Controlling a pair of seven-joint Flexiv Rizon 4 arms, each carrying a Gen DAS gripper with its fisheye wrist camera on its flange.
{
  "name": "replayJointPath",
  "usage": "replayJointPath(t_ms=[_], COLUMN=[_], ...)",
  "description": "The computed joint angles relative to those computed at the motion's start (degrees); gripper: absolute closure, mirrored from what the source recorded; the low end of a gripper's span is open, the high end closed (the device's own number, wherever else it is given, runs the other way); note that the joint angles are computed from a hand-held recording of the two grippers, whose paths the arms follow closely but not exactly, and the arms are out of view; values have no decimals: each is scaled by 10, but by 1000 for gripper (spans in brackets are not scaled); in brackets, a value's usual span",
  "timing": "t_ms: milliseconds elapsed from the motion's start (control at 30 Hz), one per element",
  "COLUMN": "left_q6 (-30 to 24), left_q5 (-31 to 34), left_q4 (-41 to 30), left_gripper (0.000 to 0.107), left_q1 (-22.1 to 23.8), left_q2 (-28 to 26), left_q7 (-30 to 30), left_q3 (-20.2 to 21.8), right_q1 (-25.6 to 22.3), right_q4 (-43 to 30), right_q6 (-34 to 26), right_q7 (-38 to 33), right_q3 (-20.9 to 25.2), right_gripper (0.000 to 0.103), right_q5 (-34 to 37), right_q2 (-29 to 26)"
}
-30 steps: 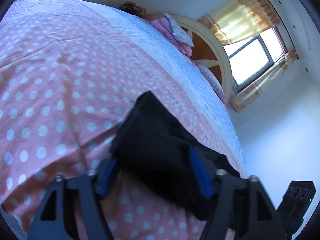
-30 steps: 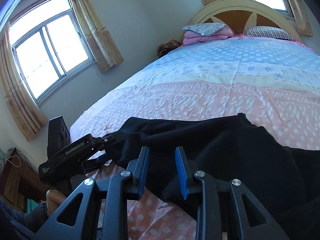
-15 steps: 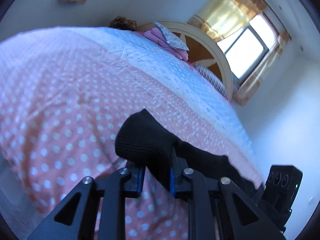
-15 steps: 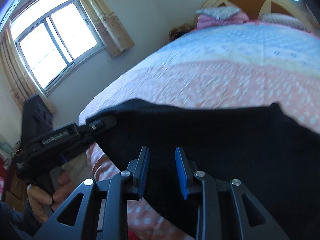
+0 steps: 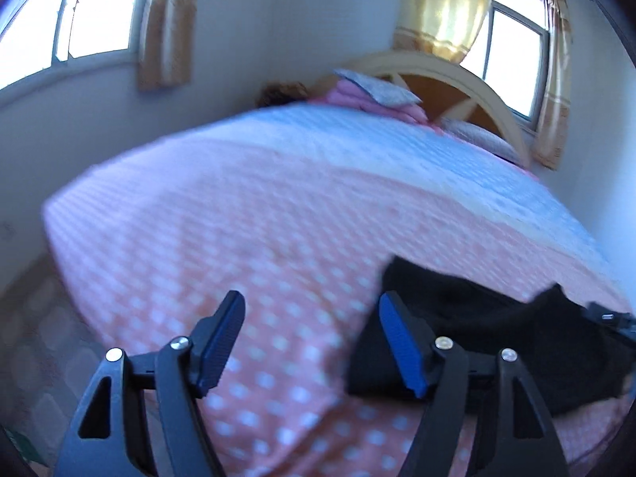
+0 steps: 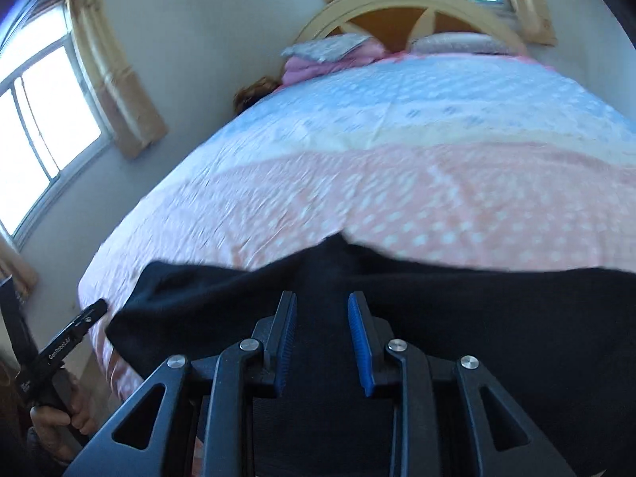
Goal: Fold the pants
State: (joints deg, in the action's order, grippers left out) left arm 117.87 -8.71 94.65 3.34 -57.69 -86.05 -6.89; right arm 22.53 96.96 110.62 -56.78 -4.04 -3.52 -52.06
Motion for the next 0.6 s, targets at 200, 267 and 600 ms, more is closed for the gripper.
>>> replayJointPath(t_ms=[200, 267, 600], left_q6=[-11, -60, -229], left_q5=[92, 157, 208], left_q4=[-30, -54, -122], left_gripper=[28, 27, 27], left_q1=[51, 92, 99], left_q2=[-10, -32, -109], left_q7=[4, 22, 209], left_q3=[-80, -158, -355], right_q1=[110, 97, -162], right_q4=[69, 79, 0], right_q6=[26, 0, -189], right_q7=[17, 17, 98], right_q3=[-193, -209, -140], right_gripper=[61, 53, 53], right_q5=[205, 234, 83], right_q2=[16, 23, 24])
